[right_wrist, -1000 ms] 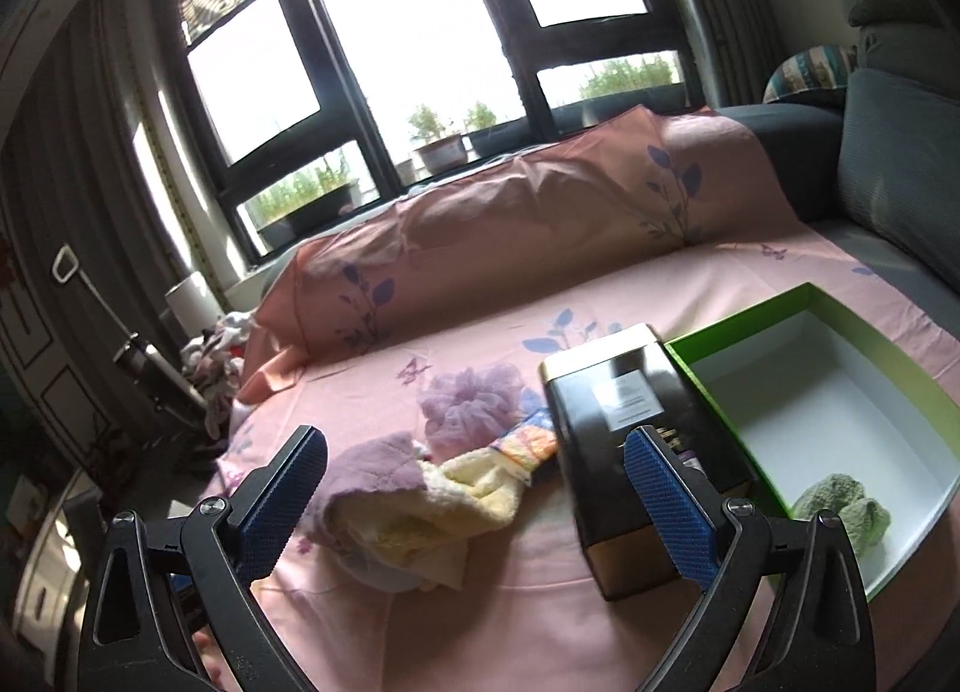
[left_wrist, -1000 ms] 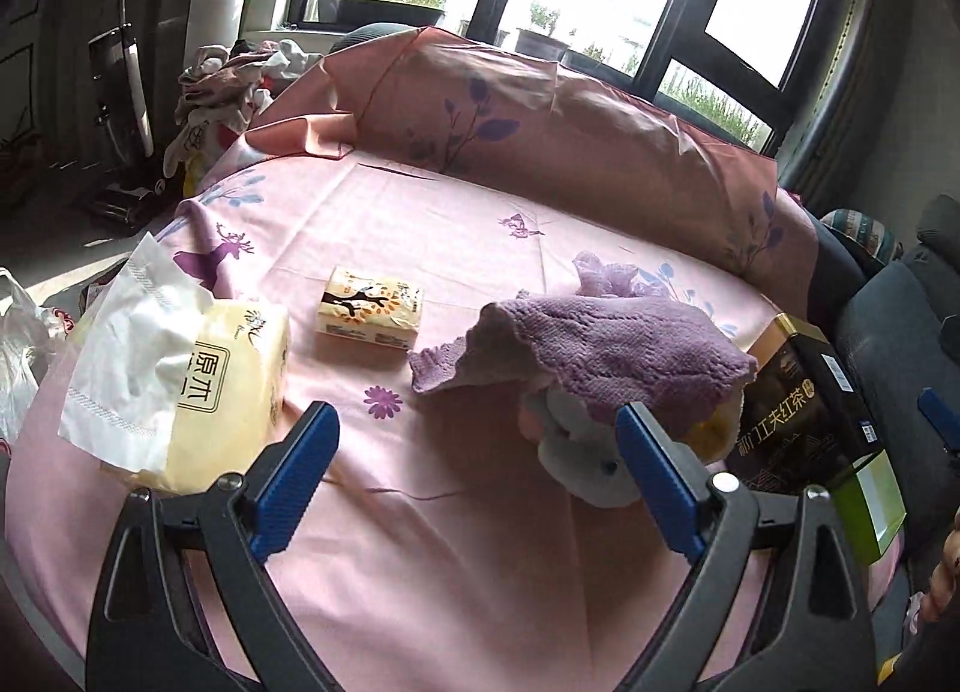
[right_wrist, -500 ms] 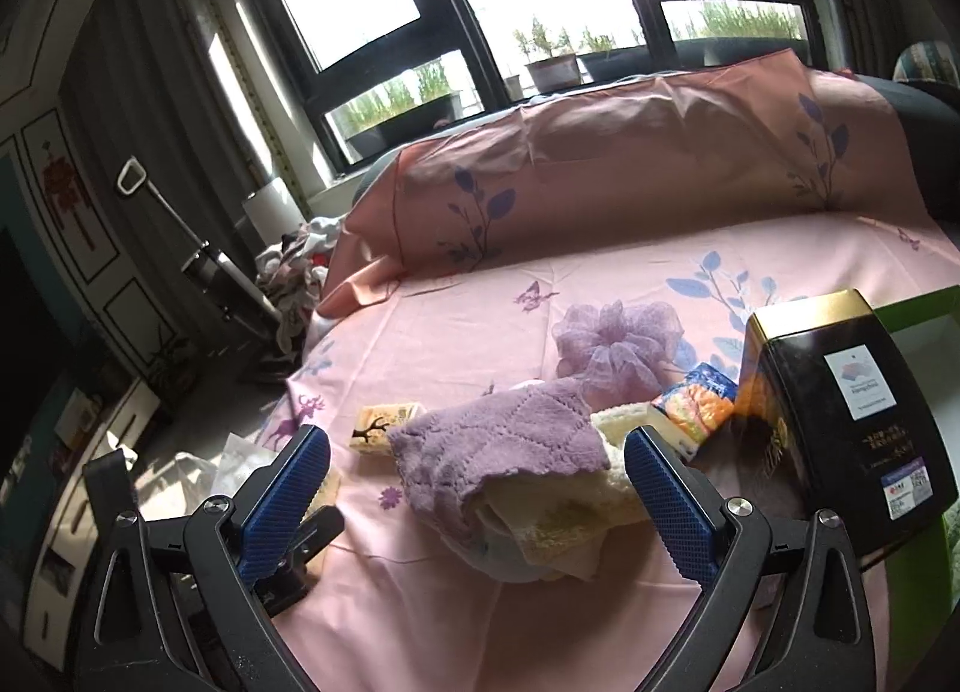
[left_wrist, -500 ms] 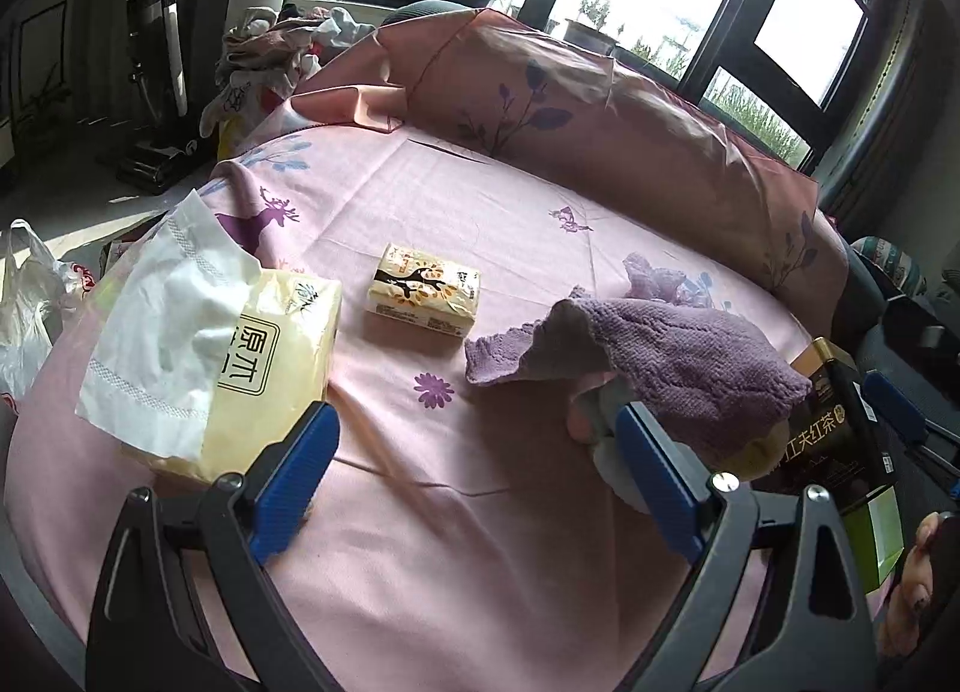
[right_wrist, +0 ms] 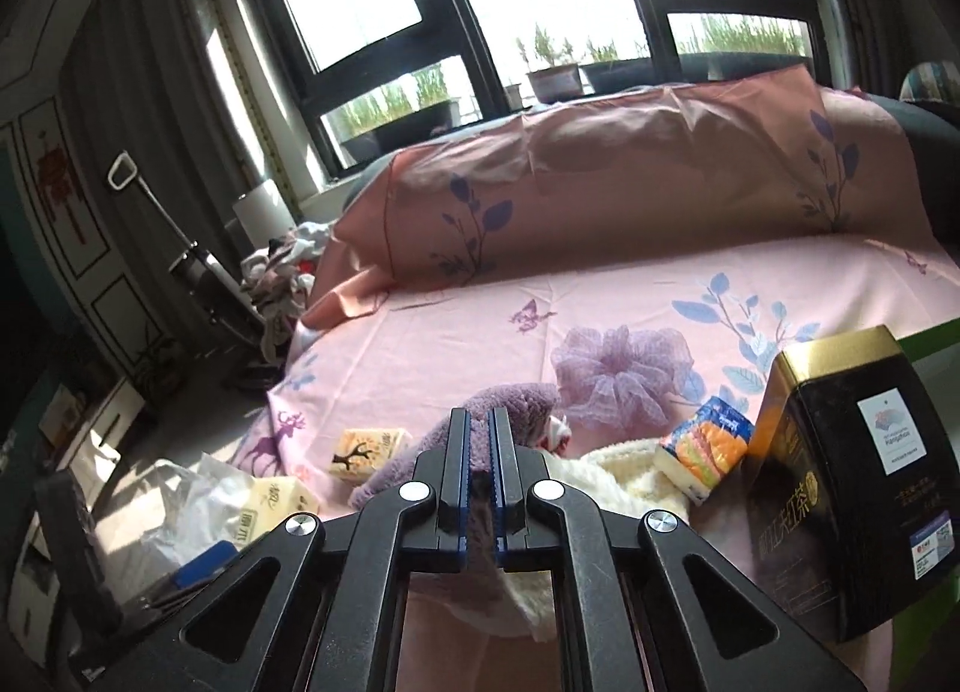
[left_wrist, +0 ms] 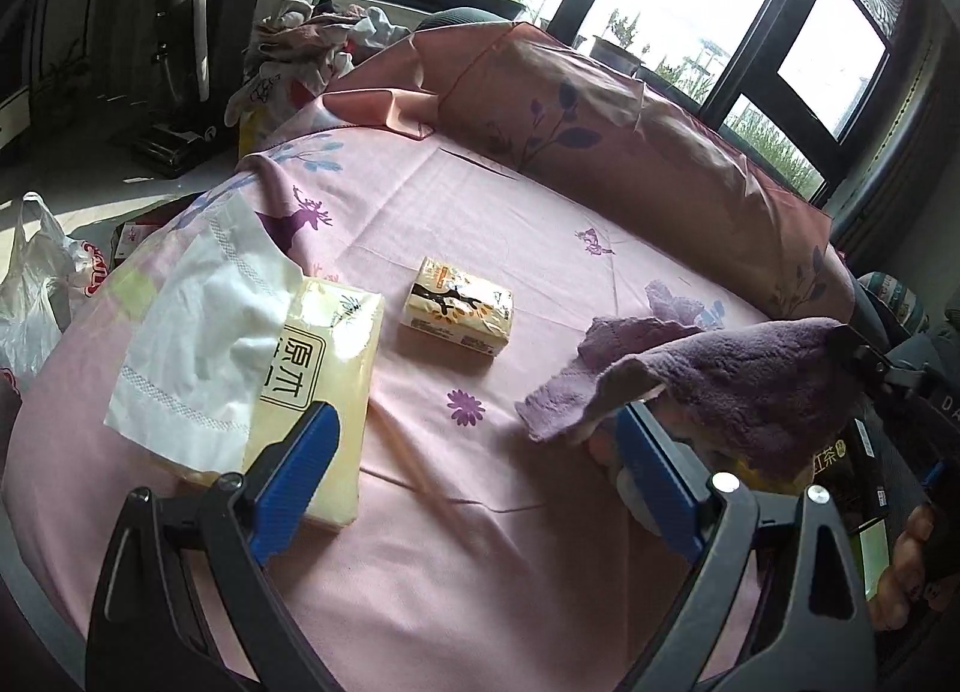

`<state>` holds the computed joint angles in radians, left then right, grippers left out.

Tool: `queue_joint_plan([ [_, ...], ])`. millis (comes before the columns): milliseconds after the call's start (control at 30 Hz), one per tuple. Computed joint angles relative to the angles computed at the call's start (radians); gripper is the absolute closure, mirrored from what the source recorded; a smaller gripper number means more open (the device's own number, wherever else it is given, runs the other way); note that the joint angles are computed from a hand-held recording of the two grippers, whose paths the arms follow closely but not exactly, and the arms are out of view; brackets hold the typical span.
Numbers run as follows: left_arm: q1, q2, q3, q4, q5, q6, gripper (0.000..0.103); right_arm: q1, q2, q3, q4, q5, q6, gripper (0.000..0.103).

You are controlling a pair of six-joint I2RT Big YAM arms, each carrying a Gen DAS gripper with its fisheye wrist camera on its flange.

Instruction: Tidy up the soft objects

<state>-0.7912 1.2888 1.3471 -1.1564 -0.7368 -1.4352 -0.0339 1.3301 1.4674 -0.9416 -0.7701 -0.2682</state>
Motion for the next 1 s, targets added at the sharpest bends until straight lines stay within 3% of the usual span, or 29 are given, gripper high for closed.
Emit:
queue_joint_plan([
  [200, 0.012, -0.047, -0.044, 0.037, 0.024, -0.026, 0.01, -0.002, -0.058, 0.051, 0.004, -0.018, 0.03, 0.097],
  [467, 0.005, -0.081, -0.066, 0.065, 0.023, -0.034, 0.01, -0.125, -0.208, 0.019, -0.003, -0.194, 0.016, 0.097],
  [567, -0.007, -0.079, -0.06, 0.057, 0.013, -0.035, 0.01, -0.178, -0.232, 0.018, -0.076, -0.273, -0.032, 0.097],
  [733, -0.028, -0.078, -0.062, 0.065, 0.022, -0.013, 0.01, -0.211, -0.253, -0.007, -0.163, -0.301, -0.113, 0.097],
  [833, -0.05, -0.076, -0.064, 0.049, 0.015, -0.029, 0.01, -0.231, -0.23, -0.014, -0.299, -0.329, -0.21, 0.097],
  [1000, -0.102, -0.087, -0.086, 0.018, 0.017, -0.092, 0.01, -0.209, -0.201, -0.093, -0.468, -0.264, -0.369, 0.097],
])
